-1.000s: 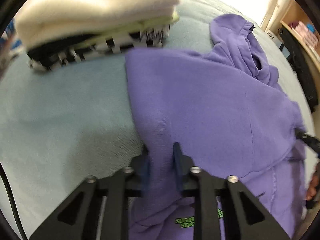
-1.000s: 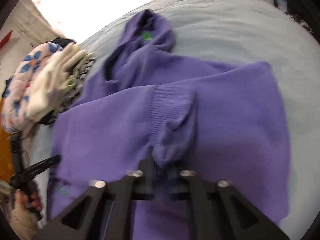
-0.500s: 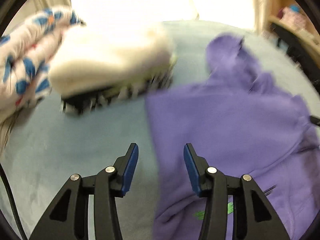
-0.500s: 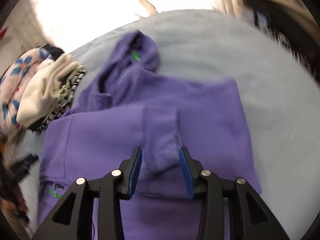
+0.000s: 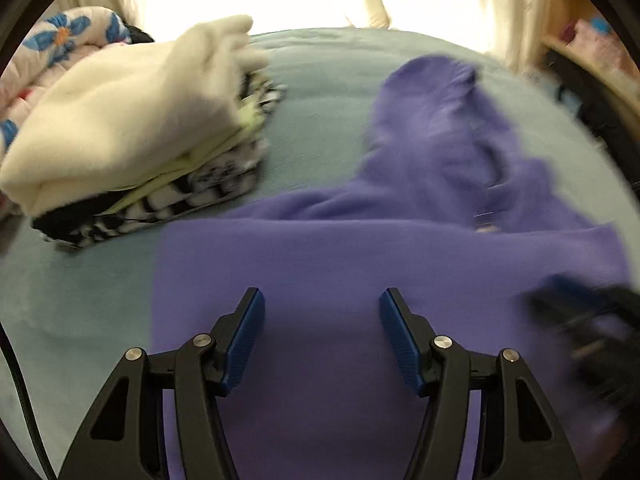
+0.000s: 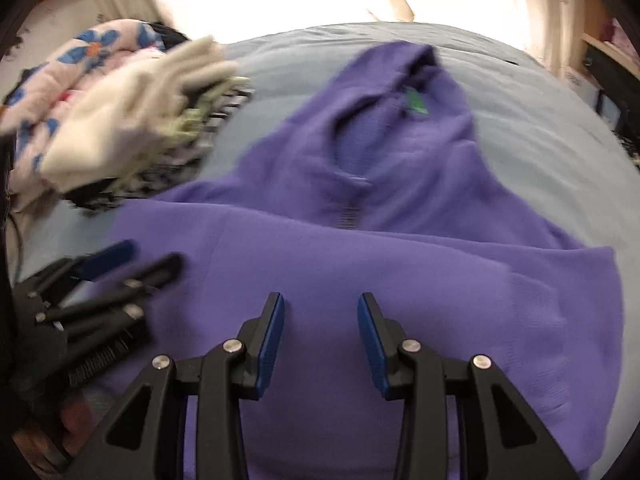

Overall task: Fold large clothes
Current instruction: 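Release the cuff and lift both tools above the hoodie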

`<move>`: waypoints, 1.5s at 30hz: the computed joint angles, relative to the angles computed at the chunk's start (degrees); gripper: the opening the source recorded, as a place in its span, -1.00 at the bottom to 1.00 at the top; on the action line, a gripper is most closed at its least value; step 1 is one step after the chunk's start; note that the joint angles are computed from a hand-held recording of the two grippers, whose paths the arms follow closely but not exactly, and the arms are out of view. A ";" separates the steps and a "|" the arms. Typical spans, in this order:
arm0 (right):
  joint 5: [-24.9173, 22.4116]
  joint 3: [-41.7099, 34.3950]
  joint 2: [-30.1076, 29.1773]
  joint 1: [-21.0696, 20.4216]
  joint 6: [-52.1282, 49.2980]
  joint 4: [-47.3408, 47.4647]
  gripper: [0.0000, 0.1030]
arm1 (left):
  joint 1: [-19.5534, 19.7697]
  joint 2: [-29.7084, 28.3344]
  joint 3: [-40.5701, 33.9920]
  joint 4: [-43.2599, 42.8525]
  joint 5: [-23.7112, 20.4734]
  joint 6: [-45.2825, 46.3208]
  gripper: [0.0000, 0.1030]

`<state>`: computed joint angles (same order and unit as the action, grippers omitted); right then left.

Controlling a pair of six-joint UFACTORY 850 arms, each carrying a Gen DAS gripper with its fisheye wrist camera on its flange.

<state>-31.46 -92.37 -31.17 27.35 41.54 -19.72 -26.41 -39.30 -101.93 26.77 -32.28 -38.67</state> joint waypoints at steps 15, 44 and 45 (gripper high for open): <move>-1.11 16.51 12.68 -5.39 12.31 -6.84 -0.67 | 2.90 2.12 4.67 4.48 1.95 -2.52 0.18; -5.35 26.68 32.04 5.26 29.38 -19.70 -0.12 | -1.26 29.87 23.49 7.94 -0.89 -8.11 0.34; -5.91 27.17 32.92 5.85 30.11 -20.63 -0.12 | -1.70 31.23 24.51 8.52 -1.23 -8.66 0.35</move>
<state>-37.37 -65.20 1.75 33.20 71.65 -40.35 -28.12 -8.07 -77.42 35.29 -33.51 -47.33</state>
